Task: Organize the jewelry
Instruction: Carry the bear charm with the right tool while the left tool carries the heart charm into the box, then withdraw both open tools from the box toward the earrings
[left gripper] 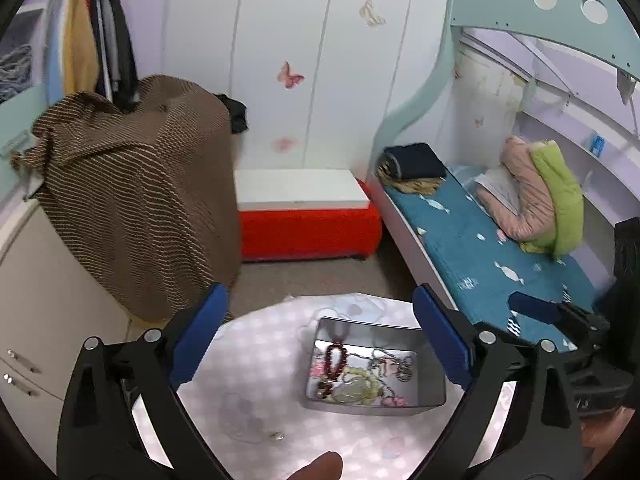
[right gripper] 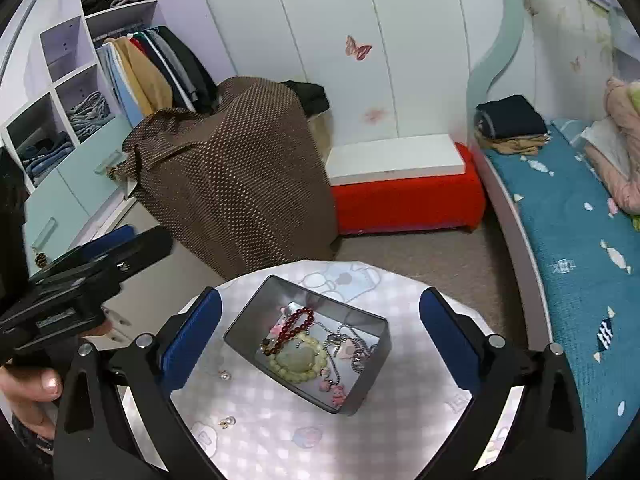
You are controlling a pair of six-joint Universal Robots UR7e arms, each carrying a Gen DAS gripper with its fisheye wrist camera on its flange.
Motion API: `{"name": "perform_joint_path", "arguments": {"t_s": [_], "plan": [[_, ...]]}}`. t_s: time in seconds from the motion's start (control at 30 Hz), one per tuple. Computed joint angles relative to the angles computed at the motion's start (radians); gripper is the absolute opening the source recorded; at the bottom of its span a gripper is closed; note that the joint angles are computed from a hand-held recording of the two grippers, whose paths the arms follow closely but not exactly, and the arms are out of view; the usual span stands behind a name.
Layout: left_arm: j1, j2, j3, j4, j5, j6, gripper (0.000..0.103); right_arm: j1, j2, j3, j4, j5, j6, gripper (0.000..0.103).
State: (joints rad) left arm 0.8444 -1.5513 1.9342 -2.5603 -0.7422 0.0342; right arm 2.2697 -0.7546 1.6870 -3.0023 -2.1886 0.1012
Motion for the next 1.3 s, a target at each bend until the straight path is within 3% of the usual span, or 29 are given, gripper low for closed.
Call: {"name": "perform_joint_path", "arguments": {"t_s": [0.4, 0.7, 0.97, 1.3], "plan": [[-0.133, -0.146, 0.123, -0.025, 0.172, -0.02, 0.097, 0.058, 0.006, 0.022, -0.072, -0.11, -0.002, 0.096], [-0.228, -0.273, 0.2, 0.088, 0.257, -0.111, 0.097, 0.118, 0.002, 0.06, -0.158, -0.167, -0.024, 0.095], [-0.321, -0.422, 0.257, 0.321, 0.325, -0.29, 0.097, 0.18, 0.005, 0.102, -0.212, -0.259, -0.032, 0.095], [-0.44, -0.608, 0.279, 0.784, 0.371, -0.649, 0.097, 0.249, 0.02, 0.129, -0.247, -0.337, -0.044, 0.095]]}}
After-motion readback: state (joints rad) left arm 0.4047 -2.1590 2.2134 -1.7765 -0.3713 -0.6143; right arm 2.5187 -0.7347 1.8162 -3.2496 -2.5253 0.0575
